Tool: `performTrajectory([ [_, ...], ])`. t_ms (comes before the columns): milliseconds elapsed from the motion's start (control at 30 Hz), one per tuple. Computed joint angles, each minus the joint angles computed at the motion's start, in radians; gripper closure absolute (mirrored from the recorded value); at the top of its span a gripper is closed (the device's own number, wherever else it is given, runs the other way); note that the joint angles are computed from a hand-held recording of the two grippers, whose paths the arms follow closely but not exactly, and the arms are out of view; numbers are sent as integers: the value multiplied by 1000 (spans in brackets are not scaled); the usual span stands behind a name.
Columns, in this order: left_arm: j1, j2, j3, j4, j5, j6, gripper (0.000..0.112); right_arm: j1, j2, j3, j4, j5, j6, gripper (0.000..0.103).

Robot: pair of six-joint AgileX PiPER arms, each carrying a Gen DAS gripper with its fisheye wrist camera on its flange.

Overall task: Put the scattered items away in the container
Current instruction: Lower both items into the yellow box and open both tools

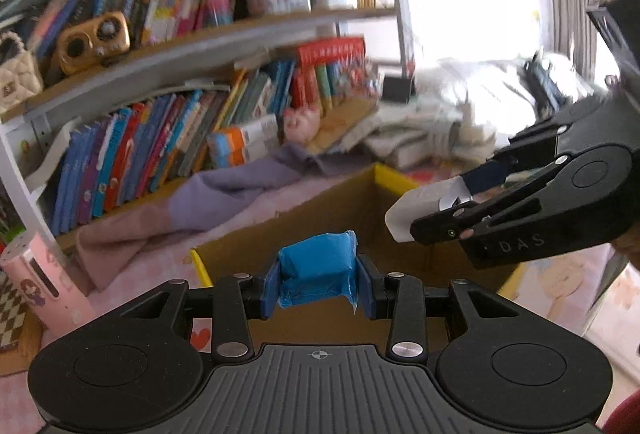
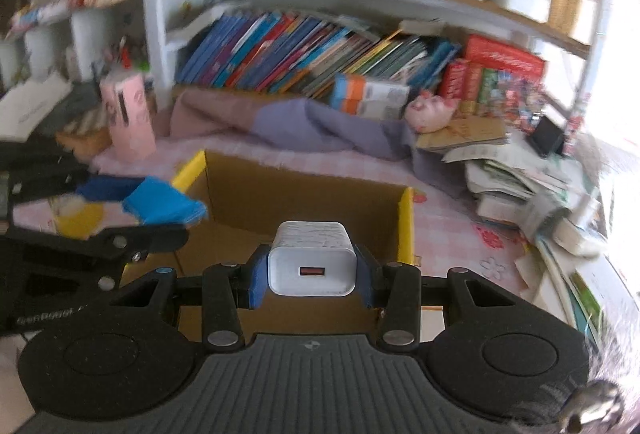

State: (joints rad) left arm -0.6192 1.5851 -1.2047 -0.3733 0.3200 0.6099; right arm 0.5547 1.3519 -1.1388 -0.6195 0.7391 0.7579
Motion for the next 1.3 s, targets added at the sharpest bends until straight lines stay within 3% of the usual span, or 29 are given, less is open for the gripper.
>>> performTrajectory([
  [167, -5, 137, -137, 160, 88, -99, 75, -138, 112, -54, 231, -74, -355, 62],
  [333, -32, 244, -248, 296, 150, -151, 75, -196, 231, -151, 363, -43, -588, 62],
  [567, -46, 339, -370, 364, 214, -167, 75, -251, 346, -266, 486, 4, -806, 62],
  [733, -46, 401, -471, 386, 310, -175, 74, -273, 395, -325, 535, 37, -883, 62],
  [1100, -50, 461, -583, 412, 441, -220, 70, -278, 433, -351, 570, 68, -899, 62],
  [1300, -58, 462, -584, 401, 464, -222, 62, -284, 429, -345, 579, 66, -906, 59],
])
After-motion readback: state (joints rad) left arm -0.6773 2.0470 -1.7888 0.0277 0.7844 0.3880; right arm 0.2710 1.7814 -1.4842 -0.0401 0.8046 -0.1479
